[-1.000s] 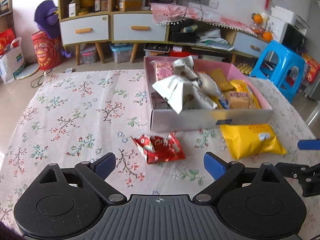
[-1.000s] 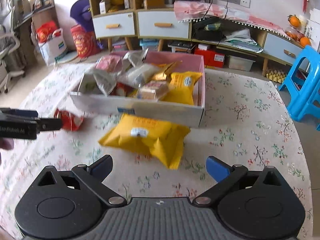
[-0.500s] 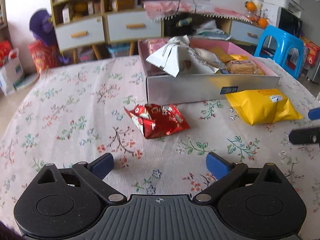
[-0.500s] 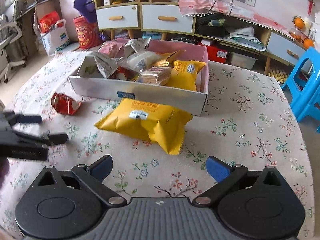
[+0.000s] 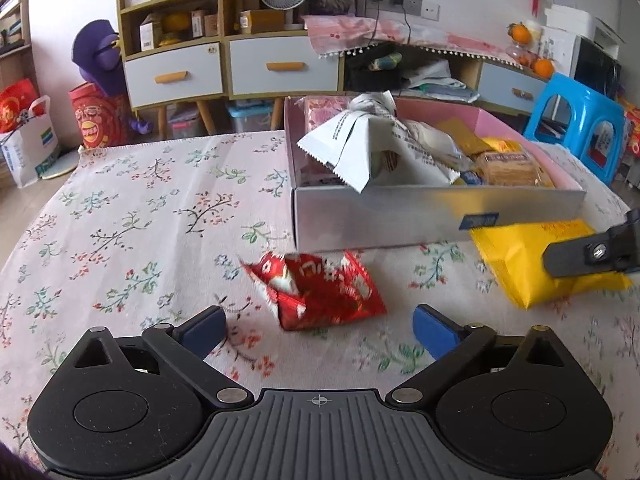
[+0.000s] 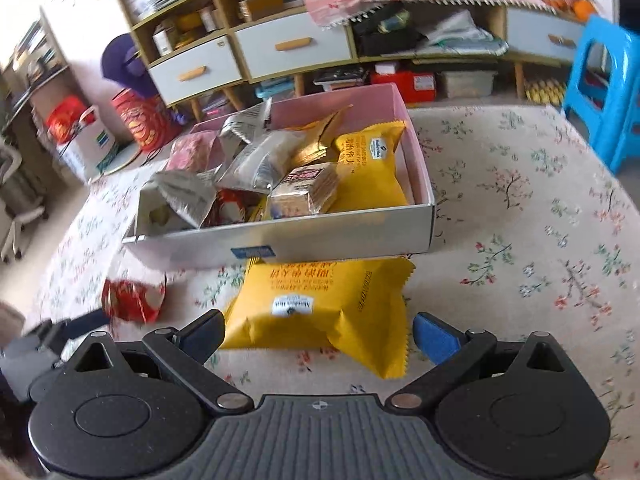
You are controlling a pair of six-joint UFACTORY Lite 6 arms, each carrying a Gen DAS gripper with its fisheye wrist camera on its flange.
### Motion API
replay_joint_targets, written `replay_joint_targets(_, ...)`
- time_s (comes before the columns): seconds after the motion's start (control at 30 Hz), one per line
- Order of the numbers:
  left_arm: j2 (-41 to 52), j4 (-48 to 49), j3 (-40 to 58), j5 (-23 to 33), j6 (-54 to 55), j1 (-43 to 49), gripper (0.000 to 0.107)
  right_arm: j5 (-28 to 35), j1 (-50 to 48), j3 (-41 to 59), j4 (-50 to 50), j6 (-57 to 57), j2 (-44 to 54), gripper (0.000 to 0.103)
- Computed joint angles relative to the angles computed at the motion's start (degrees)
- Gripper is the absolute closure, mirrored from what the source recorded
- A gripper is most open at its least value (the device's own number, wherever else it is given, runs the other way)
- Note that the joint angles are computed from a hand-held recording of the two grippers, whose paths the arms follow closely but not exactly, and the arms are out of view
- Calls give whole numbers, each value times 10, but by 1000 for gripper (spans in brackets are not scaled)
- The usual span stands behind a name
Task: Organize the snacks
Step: 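Grasp the red wrapper with the left gripper while the right grasps the yellow bag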
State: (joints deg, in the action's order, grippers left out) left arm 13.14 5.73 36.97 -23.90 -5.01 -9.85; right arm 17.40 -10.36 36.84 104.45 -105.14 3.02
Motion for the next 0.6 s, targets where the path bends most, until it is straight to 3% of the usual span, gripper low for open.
replay_joint_targets(0.27, 19, -44, 27, 5, 7, -17, 15, -32, 35, 36, 97, -53, 51, 11)
replay_joint_targets(0.37, 19, -62, 31, 4, 22, -20, 26, -37, 40, 42, 127, -76, 61, 11)
replay_joint_targets(0.5, 14, -82, 35, 14, 38, -21, 48, -40, 45, 45, 161, -113, 69, 13)
replay_joint_targets(0.6, 8, -59, 36, 24, 12, -15, 55, -43, 46, 46, 166, -126, 69, 18)
